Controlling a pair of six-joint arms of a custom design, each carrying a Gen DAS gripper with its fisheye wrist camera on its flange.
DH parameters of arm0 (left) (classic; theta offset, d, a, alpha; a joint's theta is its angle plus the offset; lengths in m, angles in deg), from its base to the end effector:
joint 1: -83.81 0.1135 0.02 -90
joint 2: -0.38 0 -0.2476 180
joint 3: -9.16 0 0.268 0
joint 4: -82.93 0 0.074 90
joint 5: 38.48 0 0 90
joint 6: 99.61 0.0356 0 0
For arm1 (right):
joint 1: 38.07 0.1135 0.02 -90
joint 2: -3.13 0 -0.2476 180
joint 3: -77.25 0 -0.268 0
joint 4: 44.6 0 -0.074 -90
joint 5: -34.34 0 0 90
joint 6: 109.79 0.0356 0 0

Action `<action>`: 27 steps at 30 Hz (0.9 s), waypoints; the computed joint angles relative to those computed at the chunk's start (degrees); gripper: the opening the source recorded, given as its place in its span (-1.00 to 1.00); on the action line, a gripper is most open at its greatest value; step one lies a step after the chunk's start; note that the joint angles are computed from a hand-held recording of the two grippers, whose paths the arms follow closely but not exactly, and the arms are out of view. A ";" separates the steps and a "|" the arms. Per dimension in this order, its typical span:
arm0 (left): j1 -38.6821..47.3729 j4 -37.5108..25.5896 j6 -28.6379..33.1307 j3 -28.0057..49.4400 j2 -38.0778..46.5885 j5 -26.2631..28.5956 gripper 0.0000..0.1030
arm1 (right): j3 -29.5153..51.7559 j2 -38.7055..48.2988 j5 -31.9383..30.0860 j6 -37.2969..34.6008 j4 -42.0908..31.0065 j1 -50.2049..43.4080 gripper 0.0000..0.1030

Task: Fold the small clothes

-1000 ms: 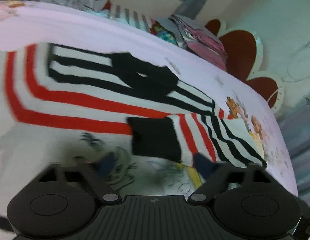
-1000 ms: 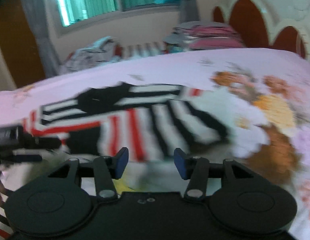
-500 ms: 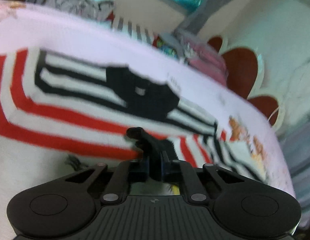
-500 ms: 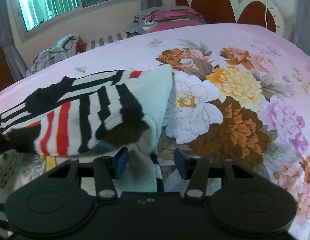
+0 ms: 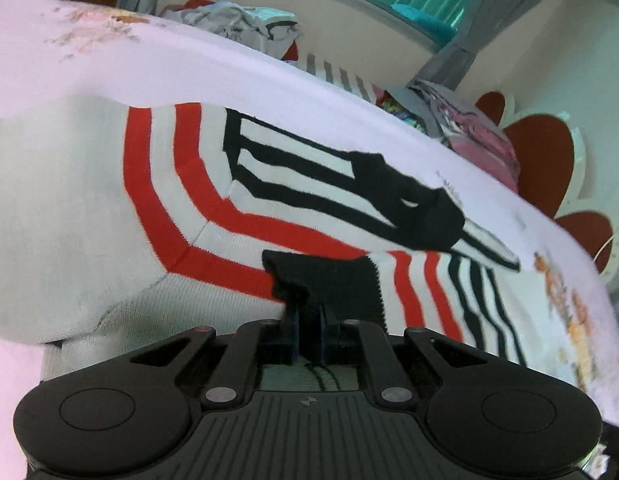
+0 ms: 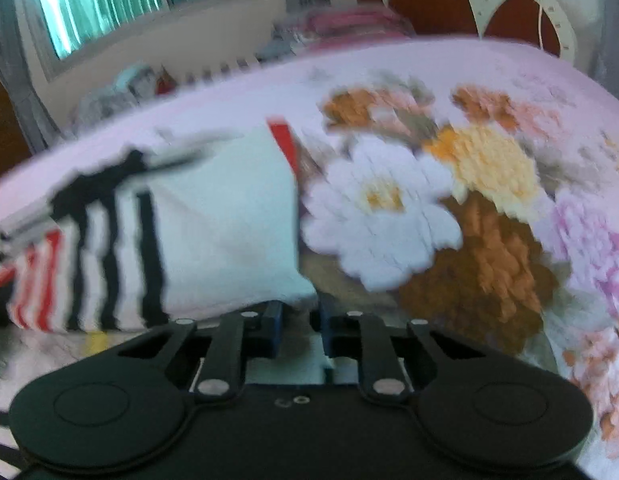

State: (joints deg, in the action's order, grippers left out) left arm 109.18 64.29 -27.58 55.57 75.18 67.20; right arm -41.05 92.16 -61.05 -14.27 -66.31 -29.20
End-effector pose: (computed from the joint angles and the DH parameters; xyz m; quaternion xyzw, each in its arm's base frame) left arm 0.2433 0.1047 0.1458 -0.2940 0.8751 -0.1032 0.3703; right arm 0.3212 0.0535 0.1554 -0.0438 0.9349 0.0875 0.3412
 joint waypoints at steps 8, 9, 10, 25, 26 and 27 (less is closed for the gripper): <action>1.21 -7.59 4.57 0.36 -10.51 -0.90 -0.69 | 0.00 -7.10 -5.15 -4.36 -6.39 -4.52 -0.37; 1.56 -8.12 5.03 0.26 -12.13 -0.73 -0.66 | 0.61 -7.28 -5.75 -4.44 -6.34 -5.10 -0.26; 1.23 -8.15 5.08 0.24 -13.28 -1.07 -0.65 | 1.73 -6.72 -6.44 -4.32 -6.20 -5.56 -0.18; -5.92 -4.24 4.97 5.98 2.15 -3.41 -0.41 | 33.91 25.39 -8.21 3.66 -8.33 -1.33 -0.01; -5.31 -3.37 5.11 5.44 2.22 -2.74 -0.41 | 35.90 27.00 -7.66 3.44 -8.56 -0.92 -0.01; -5.20 -3.05 4.99 5.22 2.28 -2.50 -0.41 | 37.88 28.60 -7.46 3.39 -8.93 -0.67 -0.03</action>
State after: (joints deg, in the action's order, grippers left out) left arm 103.98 61.24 -22.58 60.79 77.47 64.70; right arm -3.17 120.76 -68.51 -10.88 -75.24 -29.87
